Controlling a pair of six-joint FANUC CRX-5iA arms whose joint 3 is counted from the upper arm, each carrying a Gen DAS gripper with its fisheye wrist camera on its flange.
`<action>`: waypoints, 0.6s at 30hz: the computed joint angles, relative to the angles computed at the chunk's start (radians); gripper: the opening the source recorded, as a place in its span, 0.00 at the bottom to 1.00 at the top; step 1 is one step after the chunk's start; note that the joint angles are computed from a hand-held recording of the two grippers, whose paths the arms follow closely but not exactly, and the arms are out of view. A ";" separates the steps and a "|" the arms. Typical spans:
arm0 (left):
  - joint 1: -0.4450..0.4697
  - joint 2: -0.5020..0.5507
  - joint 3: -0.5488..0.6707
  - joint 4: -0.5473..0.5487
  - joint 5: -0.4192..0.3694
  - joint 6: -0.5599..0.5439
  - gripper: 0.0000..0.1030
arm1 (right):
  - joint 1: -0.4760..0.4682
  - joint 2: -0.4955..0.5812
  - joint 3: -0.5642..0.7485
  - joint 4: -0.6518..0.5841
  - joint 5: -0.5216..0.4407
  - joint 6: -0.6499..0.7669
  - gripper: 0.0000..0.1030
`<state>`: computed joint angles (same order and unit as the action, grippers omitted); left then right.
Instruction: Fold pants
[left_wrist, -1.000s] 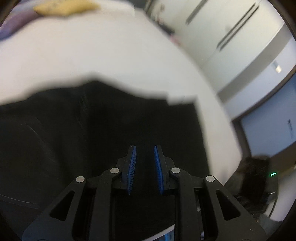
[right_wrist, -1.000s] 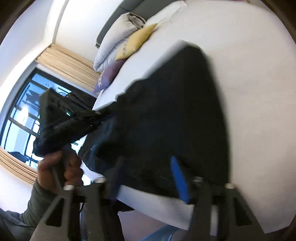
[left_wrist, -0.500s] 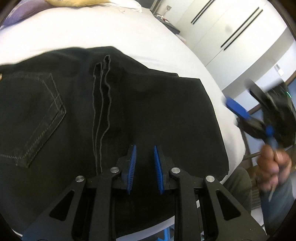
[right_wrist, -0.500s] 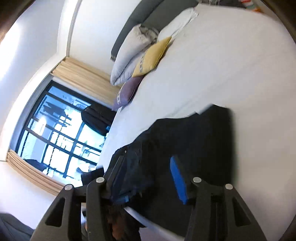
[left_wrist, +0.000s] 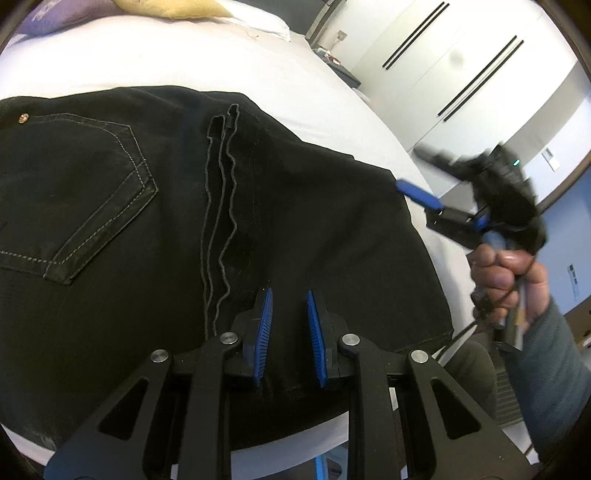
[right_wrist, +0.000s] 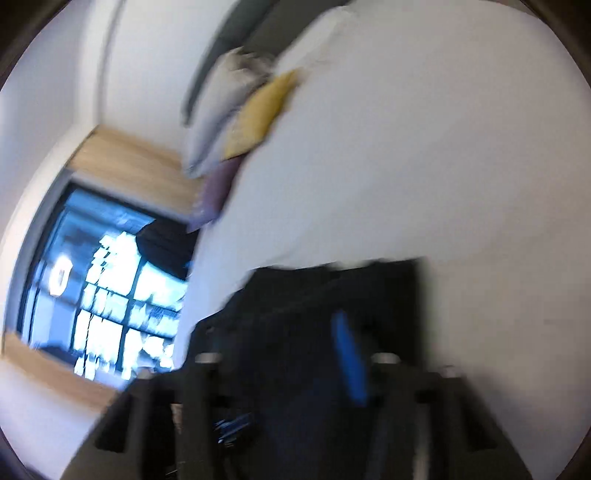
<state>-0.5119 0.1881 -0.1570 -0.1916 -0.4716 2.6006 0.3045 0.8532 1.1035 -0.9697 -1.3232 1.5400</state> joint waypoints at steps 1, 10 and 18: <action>-0.003 0.002 0.005 -0.009 -0.006 0.008 0.18 | 0.014 0.009 0.024 0.000 -0.017 0.012 0.54; -0.009 0.005 -0.028 -0.006 0.063 0.034 0.18 | 0.023 0.060 0.041 0.150 0.002 -0.135 0.06; -0.027 -0.026 -0.048 -0.076 0.047 0.105 0.18 | 0.006 -0.204 -0.375 -0.024 0.050 0.147 0.57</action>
<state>-0.5385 0.1622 -0.2046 -0.2672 -0.4249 2.7056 0.3101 0.6491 0.7282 -0.9935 -1.2736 1.6868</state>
